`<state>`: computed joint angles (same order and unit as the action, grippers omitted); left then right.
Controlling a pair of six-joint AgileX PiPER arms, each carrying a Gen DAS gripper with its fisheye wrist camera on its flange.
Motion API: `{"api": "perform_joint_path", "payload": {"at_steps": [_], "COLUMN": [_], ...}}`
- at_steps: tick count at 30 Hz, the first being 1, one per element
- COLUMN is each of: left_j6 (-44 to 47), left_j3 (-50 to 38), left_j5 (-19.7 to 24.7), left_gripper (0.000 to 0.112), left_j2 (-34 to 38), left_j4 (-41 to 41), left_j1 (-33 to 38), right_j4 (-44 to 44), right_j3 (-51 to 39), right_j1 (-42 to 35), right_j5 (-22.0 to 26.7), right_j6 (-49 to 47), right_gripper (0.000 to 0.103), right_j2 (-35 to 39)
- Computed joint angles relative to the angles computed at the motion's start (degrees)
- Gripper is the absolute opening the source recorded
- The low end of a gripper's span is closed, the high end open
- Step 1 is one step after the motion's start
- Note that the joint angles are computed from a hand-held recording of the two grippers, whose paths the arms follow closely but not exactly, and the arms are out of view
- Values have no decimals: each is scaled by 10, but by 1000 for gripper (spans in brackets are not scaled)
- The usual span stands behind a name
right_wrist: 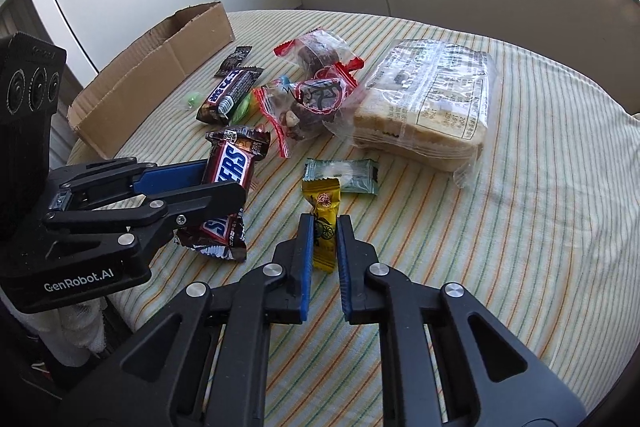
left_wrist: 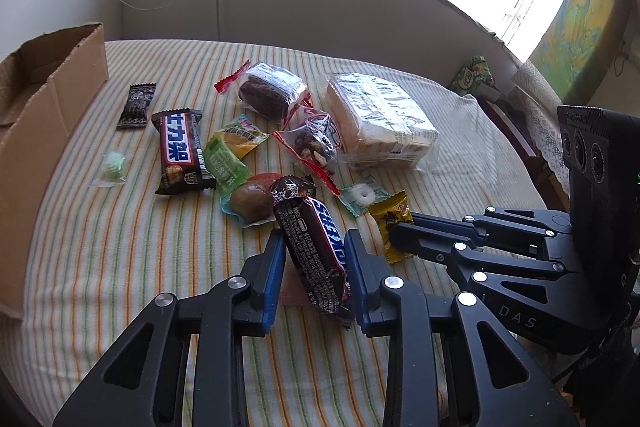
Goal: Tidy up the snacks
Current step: 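Grasp the dark Snickers bar with the left tool while the right tool grasps the yellow packet, then carry both snacks into the cardboard box and open both tools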
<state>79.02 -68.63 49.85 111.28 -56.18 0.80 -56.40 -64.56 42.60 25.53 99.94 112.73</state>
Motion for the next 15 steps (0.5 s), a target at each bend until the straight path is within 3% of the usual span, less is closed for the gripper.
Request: {"api": "perform_joint_path", "payload": {"at_steps": [7,15], "left_j6": [15,15], "left_j3": [-15,-74], "left_j5": [29,56], "left_gripper": [28,28], "left_j2": [-17,-9], "left_j4": [-23,-38], "left_j1": [40,110], "right_j4": [-16,37], "right_j3": [-5,-127], "right_j1": [17,29], "right_j5": [37,88], "right_j6": [16,-99], "right_gripper": [11,11], "right_j2": [-29,0]}}
